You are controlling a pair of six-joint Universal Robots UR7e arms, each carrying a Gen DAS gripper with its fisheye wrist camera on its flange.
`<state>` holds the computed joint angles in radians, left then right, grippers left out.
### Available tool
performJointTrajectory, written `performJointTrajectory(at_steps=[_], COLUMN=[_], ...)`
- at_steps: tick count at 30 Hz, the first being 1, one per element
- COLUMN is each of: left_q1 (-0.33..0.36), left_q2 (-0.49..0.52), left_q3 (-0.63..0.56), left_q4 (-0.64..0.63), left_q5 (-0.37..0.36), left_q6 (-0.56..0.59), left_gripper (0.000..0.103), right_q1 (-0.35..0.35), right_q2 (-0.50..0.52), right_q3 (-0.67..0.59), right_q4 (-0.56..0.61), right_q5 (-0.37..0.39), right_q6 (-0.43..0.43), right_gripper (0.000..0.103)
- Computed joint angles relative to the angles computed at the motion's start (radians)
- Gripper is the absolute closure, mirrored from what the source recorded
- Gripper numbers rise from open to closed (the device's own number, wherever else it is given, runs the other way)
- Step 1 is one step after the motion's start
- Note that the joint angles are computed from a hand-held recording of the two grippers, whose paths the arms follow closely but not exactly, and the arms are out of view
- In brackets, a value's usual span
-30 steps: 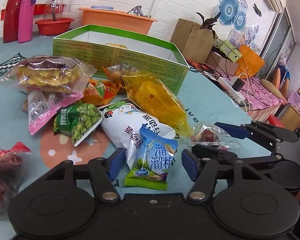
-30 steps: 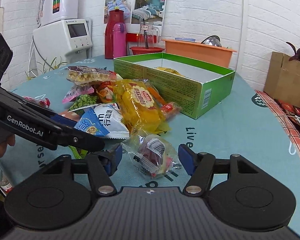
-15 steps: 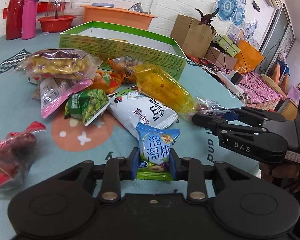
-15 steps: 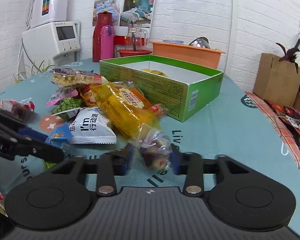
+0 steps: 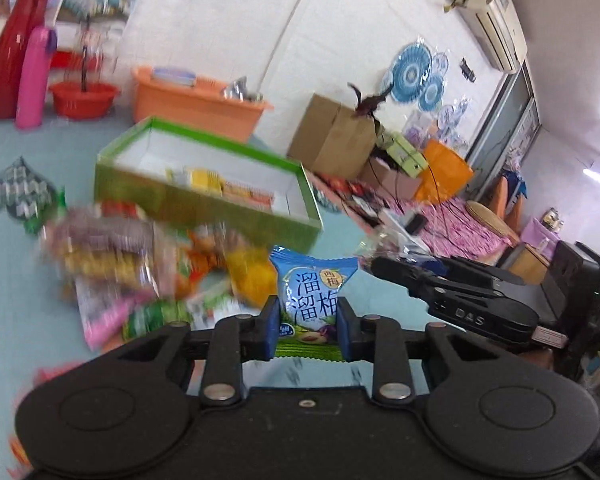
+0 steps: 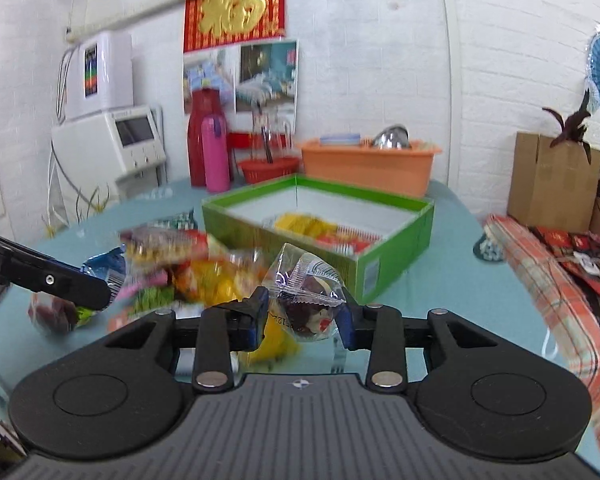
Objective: Organize snacks
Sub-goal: 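Drop the blue packet and clear sweet into the green box with both grippers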
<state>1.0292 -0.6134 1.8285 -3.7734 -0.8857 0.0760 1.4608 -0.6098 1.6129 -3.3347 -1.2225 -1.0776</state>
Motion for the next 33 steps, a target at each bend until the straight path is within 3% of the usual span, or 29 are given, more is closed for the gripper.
performJointTrajectory(at_steps=[5,16,24,25,26,27,28,33], left_q1=[0.04,0.151,0.201,0.205,0.207,0.209,0.208,0.178], left_q2=[0.008,0.101,0.128,0.128,0.13,0.132,0.135,0.108], left_q3=[-0.156,-0.524,-0.62,-0.625,-0.628,-0.631,-0.634,-0.564], left_q4=[0.08,0.28,0.412,0.428,0.436,0.444,0.44,0.339], left_q5=[-0.009,0.079,0.08,0.072,0.071,0.073,0.083,0.105], left_q6=[0.041,0.09,0.017,0.013,0.012,0.011,0.01,0.024], left_gripper=[0.036,0.035,0.033,0.029,0.02,0.0,0.0,0.0], right_q1=[0.033,0.086,0.099,0.101,0.101,0.101,0.101,0.102], right_q2=[0.053,0.241,0.344,0.355,0.362,0.372,0.38,0.364], right_q3=[-0.109,-0.438,-0.623,-0.636,-0.647,-0.66,-0.669,-0.61], right_q4=[-0.004,0.092,0.207,0.211,0.221,0.233,0.24,0.142], right_q5=[0.032,-0.062,-0.119,-0.128,-0.131,-0.134,-0.133,-0.145], right_q6=[0.016,0.073,0.13,0.129,0.127,0.125,0.115,0.05], right_gripper=[0.041,0.04,0.039,0.035,0.025,0.017,0.0,0.0])
